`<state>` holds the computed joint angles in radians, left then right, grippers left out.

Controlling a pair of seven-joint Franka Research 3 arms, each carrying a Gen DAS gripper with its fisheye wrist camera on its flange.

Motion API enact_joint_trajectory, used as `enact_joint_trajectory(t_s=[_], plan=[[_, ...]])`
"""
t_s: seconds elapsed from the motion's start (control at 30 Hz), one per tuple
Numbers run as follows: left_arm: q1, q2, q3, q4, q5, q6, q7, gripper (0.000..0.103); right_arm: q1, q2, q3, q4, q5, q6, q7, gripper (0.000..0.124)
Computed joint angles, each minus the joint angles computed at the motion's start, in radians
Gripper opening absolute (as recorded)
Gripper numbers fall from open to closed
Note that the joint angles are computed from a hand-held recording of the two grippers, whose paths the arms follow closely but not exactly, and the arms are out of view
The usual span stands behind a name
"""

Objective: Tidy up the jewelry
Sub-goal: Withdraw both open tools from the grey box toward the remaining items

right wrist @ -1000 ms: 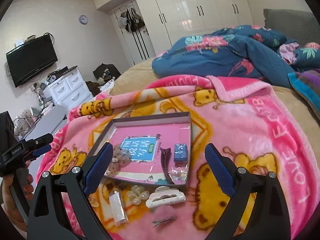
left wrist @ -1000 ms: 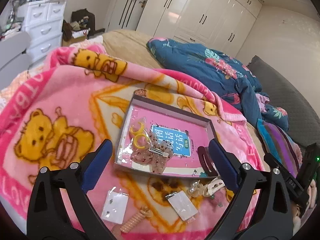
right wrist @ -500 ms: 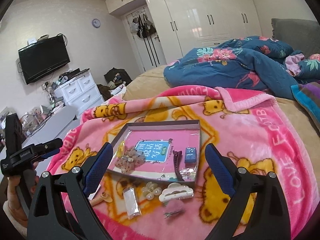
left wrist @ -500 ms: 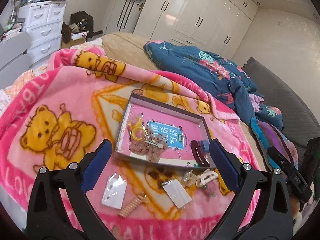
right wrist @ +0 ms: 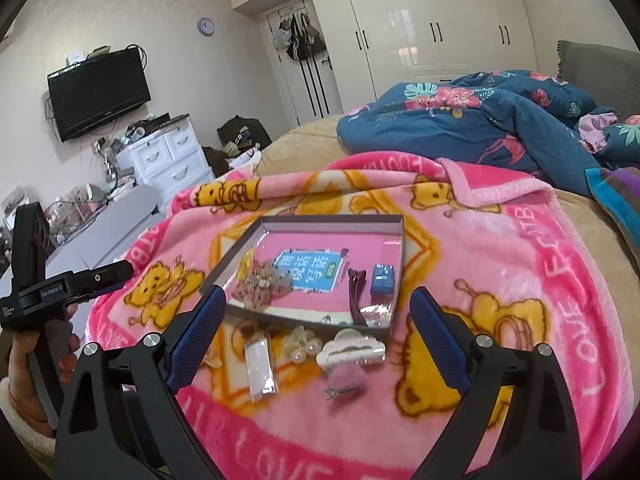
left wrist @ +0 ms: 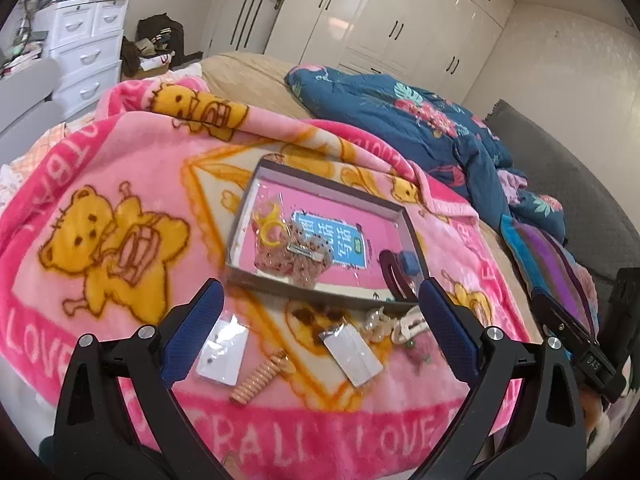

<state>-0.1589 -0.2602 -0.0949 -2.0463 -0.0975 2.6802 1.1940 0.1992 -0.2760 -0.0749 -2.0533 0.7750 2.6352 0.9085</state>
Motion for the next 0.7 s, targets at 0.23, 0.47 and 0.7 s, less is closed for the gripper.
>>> enact_joint_trajectory(t_s=[0.23, 0.47, 0.7], plan=[[-0.02, -0.005, -0.002, -0.025, -0.025, -0.018, 0.012, 0.093, -0.003, -0.006, -0.003, -0.034, -0.011, -0.033, -0.01, 0.092], [-0.041, 0.015, -0.004, -0.034, -0.072, -0.051, 0.041, 0.093, -0.014, -0.009, -0.002, -0.064, -0.031, -0.057, -0.004, 0.092], [-0.053, 0.042, -0.012, -0.033, -0.122, -0.076, 0.082, 0.093, -0.028, -0.007, 0.0, -0.088, -0.062, -0.076, -0.001, 0.092]])
